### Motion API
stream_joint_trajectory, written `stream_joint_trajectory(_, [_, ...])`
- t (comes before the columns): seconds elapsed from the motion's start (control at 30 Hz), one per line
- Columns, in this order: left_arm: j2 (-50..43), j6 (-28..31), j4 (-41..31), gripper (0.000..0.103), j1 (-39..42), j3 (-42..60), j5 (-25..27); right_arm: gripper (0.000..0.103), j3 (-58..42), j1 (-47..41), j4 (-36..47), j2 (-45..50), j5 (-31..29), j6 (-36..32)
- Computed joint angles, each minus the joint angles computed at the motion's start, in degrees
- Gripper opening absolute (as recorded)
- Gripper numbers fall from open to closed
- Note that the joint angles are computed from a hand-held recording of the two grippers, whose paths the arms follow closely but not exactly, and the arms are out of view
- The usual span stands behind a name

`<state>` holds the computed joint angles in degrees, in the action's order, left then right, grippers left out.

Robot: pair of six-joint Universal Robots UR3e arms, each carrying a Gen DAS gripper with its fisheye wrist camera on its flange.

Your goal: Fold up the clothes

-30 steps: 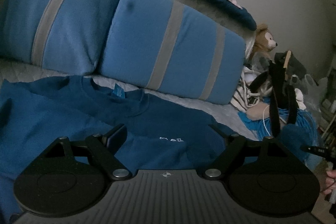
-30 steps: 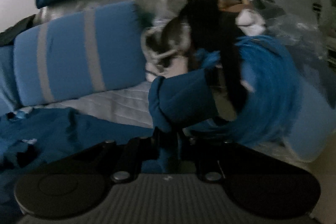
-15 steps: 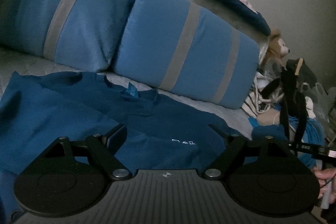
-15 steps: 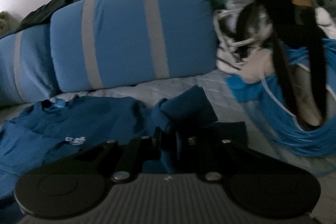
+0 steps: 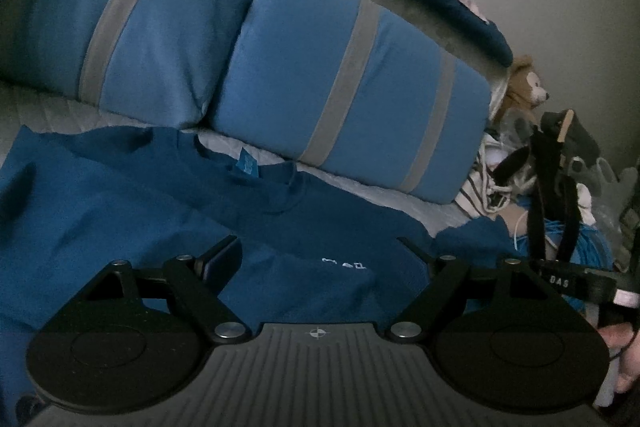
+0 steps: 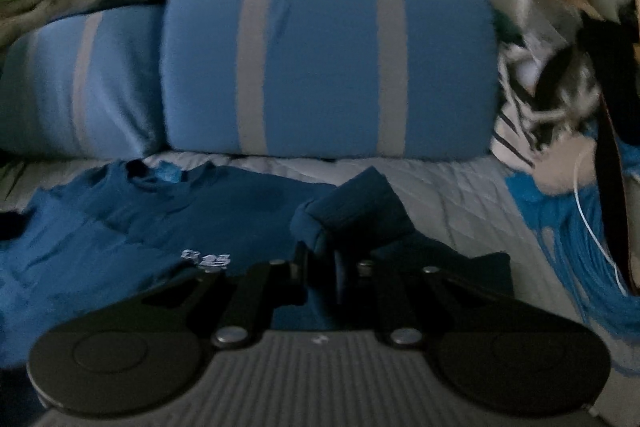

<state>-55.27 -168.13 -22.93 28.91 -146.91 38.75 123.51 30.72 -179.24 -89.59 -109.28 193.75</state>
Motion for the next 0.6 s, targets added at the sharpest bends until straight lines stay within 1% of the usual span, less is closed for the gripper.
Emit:
stream_joint_trajectory(0.23, [-0.33, 0.43, -0.35, 0.082, -0.48, 0.44, 0.15, 0.012, -5.02, 5.46, -0.4, 6.16, -0.96, -5.13])
stream_joint_trajectory(0.4, [-0.83, 0.09, 0.24, 0.082, -1.11, 0.61, 0.7, 0.013, -7.99, 8.93, -0.13, 10.35, -1.66, -10.19])
stream_joint_trajectory(0.47, [-1.0, -0.27, 0.85, 0.082, -1.32, 0.5, 0.91, 0.017, -8.54, 9.48, 0.58, 11.0, -0.97, -11.56])
stream_joint_trajectory(0.5, [-1.13, -0.56, 1.34, 0.082, -1.48, 0.36, 1.1, 0.022, -8.46, 9.46, 0.93, 10.91, -0.2, -11.97])
stream_joint_trajectory(0.53, [-1.13, -0.69, 1.5, 0.082, -1.55, 0.27, 1.25, 0.038, -8.05, 9.32, 0.78, 10.67, 0.66, -12.16])
stream_joint_trajectory(0.6, [-1.47, -1.15, 2.08, 0.082, -1.96, 0.29, 1.77, 0.053, -6.53, 8.55, 0.22, 9.35, 3.23, -12.51])
